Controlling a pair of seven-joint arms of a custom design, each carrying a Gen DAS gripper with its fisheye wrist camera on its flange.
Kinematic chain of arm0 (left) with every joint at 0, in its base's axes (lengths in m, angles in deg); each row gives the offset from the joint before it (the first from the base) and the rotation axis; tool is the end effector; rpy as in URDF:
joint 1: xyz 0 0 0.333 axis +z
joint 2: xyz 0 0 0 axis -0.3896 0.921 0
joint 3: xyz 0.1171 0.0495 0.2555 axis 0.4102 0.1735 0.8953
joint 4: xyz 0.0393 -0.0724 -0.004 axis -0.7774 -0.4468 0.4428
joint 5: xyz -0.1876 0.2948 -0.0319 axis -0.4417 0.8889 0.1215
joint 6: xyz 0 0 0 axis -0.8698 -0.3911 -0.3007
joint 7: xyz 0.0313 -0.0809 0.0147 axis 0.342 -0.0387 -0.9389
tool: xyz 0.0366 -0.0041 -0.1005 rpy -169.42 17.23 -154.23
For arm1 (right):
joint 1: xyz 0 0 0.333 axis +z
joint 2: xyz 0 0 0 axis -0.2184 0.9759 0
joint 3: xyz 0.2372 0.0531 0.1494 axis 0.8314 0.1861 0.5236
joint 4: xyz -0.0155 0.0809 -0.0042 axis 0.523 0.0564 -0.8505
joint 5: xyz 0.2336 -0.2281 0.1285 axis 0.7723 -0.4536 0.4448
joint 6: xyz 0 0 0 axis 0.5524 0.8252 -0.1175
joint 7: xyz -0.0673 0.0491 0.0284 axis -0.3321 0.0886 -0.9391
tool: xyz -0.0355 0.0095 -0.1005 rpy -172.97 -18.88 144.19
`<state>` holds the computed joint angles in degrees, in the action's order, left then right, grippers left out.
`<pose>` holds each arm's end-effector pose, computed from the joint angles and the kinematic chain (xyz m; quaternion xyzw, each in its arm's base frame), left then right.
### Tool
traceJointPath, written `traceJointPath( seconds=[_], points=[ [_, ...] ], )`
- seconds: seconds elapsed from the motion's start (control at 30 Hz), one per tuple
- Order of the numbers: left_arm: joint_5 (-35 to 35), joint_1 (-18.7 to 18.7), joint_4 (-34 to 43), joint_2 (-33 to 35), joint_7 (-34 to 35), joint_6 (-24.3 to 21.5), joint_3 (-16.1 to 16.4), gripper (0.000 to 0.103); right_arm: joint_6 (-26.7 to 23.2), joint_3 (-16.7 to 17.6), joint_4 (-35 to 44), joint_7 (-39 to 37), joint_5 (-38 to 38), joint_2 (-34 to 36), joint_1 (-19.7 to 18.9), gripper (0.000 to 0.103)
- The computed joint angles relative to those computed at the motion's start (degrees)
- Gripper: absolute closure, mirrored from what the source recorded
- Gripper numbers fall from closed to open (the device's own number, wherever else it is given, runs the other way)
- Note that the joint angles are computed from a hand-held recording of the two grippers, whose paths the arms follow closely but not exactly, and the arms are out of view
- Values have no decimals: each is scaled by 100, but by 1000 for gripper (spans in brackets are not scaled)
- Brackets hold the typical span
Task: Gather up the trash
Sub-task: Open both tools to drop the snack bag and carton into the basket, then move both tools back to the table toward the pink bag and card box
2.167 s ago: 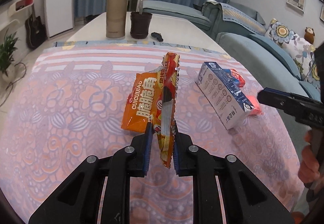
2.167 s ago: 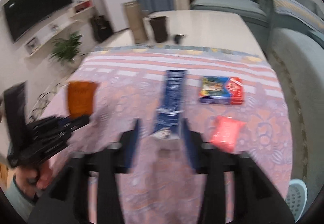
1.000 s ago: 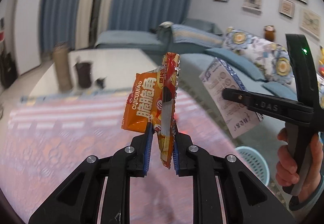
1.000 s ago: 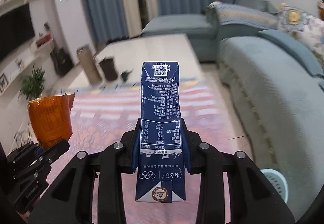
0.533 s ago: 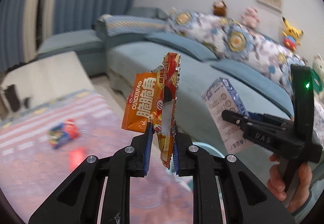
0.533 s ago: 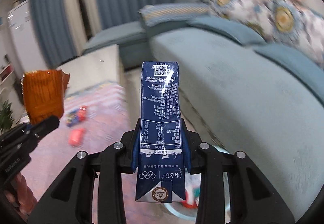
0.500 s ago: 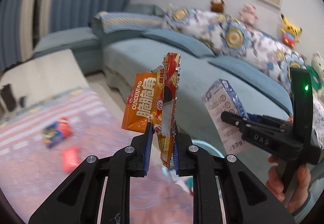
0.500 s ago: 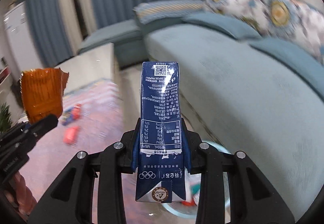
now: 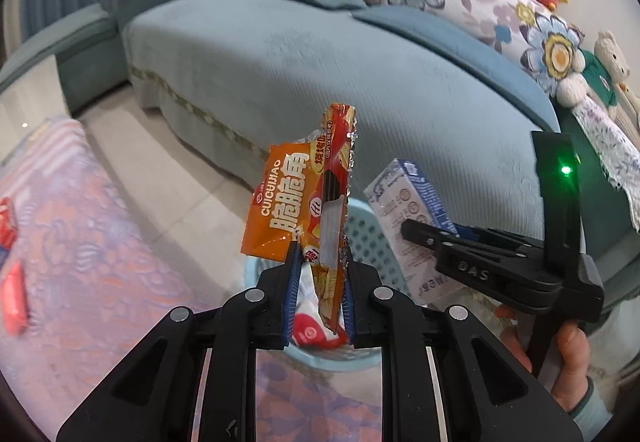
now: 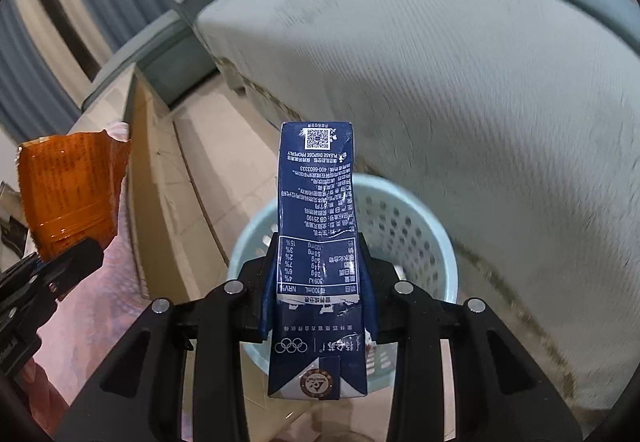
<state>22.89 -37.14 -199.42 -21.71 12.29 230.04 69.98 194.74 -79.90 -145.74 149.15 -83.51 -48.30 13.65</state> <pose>0.5190 -0.2554 0.4882 -0.5272 0.7741 -0.3398 0.0864 0.5027 0.3308 0.4676 -0.5993 0.7435 -0.1064 0.2770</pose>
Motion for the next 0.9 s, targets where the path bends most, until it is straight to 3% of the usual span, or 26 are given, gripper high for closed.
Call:
traceJointPath(
  seconds=[0.1, 0.23, 0.33, 0.63, 0.9],
  points=[
    [-99, 6, 131, 154, 125, -151, -28, 84, -36, -28, 1, 95, 3, 68, -2, 72],
    [-78, -13, 164, 208, 108, -181, -40, 66, 3, -32, -41, 184, 76, 86, -21, 71],
    [-156, -6, 97, 156, 180, -140, -52, 59, -30, -33, -5, 233, 54, 108, -2, 65],
    [-465, 53, -94, -29, 336, -147, -18, 56, 191, 71, -125, -134, 293, 127, -31, 63],
    [-886, 139, -561, -669, 429, 136, 113, 51, 146, 41, 303, -172, -406, 79, 277, 63]
  ],
)
